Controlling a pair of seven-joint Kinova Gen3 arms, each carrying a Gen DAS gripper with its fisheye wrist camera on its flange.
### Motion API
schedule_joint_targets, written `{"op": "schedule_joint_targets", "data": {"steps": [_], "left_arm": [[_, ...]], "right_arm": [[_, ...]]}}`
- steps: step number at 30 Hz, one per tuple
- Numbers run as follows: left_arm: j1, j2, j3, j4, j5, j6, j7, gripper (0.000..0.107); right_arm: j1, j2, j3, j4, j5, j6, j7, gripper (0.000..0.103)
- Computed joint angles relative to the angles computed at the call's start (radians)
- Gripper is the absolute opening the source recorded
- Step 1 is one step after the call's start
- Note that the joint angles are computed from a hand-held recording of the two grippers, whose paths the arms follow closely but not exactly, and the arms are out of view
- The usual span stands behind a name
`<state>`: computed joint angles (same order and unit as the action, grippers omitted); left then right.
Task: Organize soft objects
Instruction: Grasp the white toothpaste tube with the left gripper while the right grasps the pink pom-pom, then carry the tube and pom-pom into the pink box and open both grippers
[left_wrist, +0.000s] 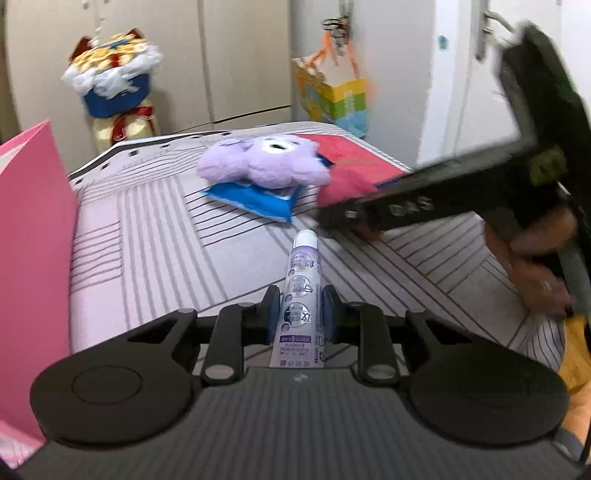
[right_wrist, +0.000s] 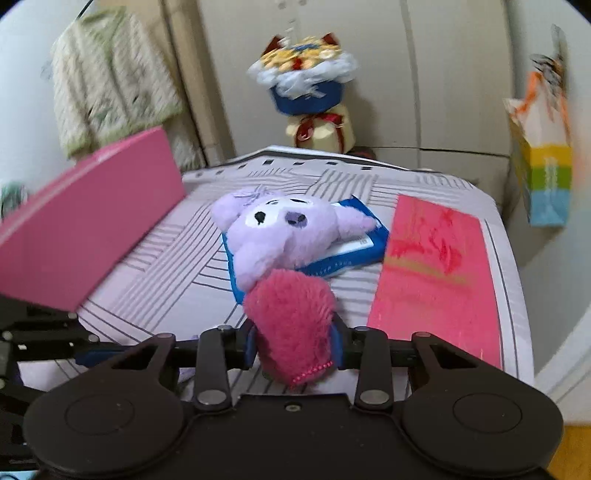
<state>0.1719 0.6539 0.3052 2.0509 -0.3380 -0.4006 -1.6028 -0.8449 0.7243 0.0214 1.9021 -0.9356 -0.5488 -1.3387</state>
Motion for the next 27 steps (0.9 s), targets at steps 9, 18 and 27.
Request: {"op": "schedule_joint_targets", "data": {"steps": [9,18,27], "left_arm": [[-0.059,-0.017,0.013,0.068,-0.002,-0.101,0.097,0.023],[-0.169,-0.035,0.056,0.132,-0.149,-0.177,0.276,0.023],[-0.334,-0.091,0.102,0.198,-0.427,-0.219,0.538,0.023]], "right_arm": [[-0.071,-0.006,-0.069,0.039,-0.124,-0.147,-0.009,0.041],[-0.087,-0.011,-0.131,0.056,-0.154,-0.200,-0.037,0.041],[-0.102,-0.072,-0.167,0.066,-0.202,-0.155,-0.020,0.041]]}}
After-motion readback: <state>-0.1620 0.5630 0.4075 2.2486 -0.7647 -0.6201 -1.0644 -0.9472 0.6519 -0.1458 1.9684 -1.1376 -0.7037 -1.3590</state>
